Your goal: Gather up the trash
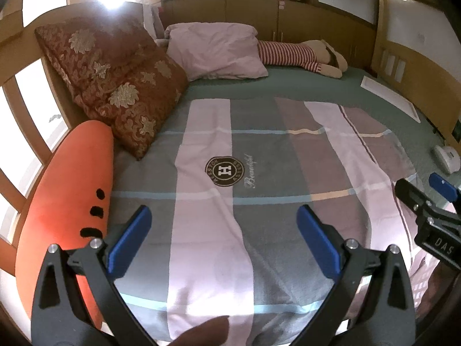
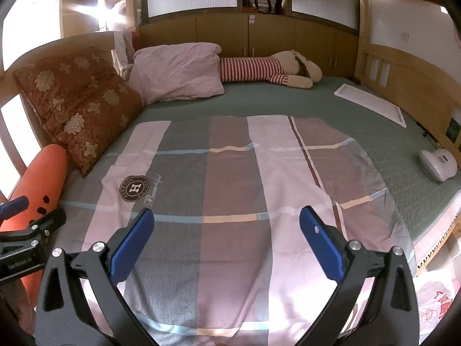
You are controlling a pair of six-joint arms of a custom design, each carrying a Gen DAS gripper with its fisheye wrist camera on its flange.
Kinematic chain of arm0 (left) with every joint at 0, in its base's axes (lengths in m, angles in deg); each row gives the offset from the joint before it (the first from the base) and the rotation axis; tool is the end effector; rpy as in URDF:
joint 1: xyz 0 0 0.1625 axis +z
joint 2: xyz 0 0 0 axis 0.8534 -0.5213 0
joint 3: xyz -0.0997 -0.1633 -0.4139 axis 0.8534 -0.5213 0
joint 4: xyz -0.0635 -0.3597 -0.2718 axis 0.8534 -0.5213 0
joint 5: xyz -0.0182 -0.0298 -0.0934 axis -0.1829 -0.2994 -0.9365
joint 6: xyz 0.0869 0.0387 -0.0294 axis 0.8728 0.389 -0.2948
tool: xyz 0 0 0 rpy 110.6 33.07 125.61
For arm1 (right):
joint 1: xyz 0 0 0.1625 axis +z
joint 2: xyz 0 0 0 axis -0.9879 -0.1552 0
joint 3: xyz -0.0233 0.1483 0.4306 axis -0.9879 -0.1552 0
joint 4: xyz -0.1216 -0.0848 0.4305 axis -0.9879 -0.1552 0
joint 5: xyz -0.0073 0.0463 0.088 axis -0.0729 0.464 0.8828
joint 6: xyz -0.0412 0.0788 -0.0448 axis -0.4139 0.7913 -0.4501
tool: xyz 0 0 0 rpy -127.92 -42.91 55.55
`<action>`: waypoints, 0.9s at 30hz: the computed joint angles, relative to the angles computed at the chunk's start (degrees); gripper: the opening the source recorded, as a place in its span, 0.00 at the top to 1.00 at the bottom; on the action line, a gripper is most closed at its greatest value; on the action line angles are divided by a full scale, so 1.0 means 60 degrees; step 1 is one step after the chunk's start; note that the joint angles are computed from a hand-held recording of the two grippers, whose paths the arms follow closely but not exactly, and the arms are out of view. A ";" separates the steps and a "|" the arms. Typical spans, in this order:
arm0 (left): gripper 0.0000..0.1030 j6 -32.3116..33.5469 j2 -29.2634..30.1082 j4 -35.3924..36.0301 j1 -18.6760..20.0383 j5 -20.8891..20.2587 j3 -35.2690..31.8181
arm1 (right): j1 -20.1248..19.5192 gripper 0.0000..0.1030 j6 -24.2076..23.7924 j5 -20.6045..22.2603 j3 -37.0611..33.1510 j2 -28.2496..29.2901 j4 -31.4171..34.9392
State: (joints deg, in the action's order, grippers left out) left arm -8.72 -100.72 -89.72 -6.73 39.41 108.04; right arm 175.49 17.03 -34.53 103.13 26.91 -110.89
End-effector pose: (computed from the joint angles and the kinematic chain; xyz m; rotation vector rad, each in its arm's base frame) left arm -0.3010 -0.7526 0.1072 -0.0592 2.0116 -1.0277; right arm 0.1669 -0.8273 0.2496 0.8294 -2.3653 0.8061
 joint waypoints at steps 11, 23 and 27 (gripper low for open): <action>0.03 -0.0144 -0.0067 0.0293 0.0053 -0.0268 -0.0020 | 0.0007 0.04 0.0034 -0.0008 0.0013 -0.0006 0.0009; 0.03 -0.0610 -0.0107 0.1052 0.0086 -0.0287 -0.0088 | 0.0012 0.04 0.0046 -0.0013 0.0072 -0.0022 0.0007; 0.03 -0.0660 -0.0097 0.1098 0.0083 -0.0259 -0.0095 | 0.0014 0.04 0.0029 -0.0016 0.0073 -0.0020 -0.0010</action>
